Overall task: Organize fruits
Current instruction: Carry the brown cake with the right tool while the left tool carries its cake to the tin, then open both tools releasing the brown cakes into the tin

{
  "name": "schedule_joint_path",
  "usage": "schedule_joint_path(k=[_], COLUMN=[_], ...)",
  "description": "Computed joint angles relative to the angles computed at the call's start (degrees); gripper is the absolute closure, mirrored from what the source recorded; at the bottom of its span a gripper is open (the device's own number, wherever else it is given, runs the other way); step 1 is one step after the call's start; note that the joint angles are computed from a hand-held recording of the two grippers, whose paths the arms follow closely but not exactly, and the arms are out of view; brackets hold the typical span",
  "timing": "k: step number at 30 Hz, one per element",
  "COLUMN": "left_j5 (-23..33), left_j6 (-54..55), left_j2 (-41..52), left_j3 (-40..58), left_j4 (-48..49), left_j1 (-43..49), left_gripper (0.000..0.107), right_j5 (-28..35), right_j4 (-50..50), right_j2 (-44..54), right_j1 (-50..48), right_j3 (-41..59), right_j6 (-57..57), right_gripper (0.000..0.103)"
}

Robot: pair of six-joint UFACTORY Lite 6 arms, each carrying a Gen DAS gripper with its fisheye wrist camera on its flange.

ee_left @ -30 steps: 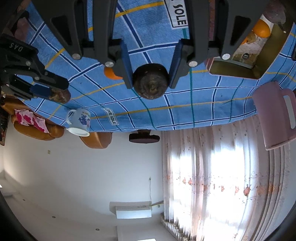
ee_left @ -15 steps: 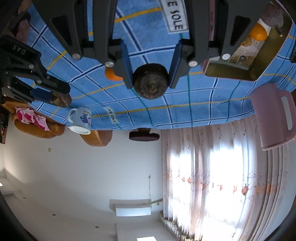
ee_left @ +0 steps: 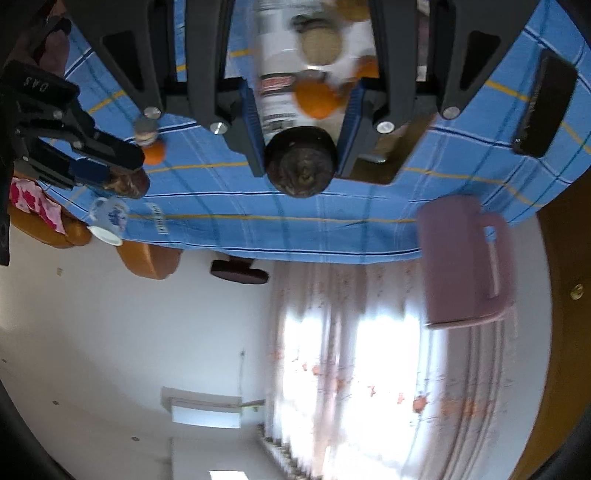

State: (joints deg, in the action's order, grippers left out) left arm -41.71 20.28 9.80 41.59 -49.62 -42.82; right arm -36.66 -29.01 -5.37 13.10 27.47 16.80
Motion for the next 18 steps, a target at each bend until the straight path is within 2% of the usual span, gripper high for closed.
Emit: schedule_joint_path(k=[4, 9, 13, 18], left_j5=[2.5, 5.4, 6.8, 6.9], left_j6=[-2.8, -6.3, -8.8, -8.0], left_j2=[-1.9, 0.2, 0.9, 1.6], left_j3=[-2.6, -2.6, -3.3, -3.2], left_j4=[3.6, 8.2, 11.2, 9.9], left_j1=[5.6, 10.5, 12.4, 13.0], left_gripper=[0.067, 0.067, 0.067, 0.066], right_j5=[2.6, 5.1, 7.3, 9.7], right_j4=[7.7, 13.7, 15.7, 16.1], right_j2=[7.0, 15.6, 21.2, 24.9], right_j1=[9.1, 16.4, 19.3, 20.9], right_j3=[6.3, 13.3, 18.0, 21.5], right_j6=[-4.8, -9.2, -10.2, -10.1], right_gripper=[0.063, 0.063, 0.062, 0.062])
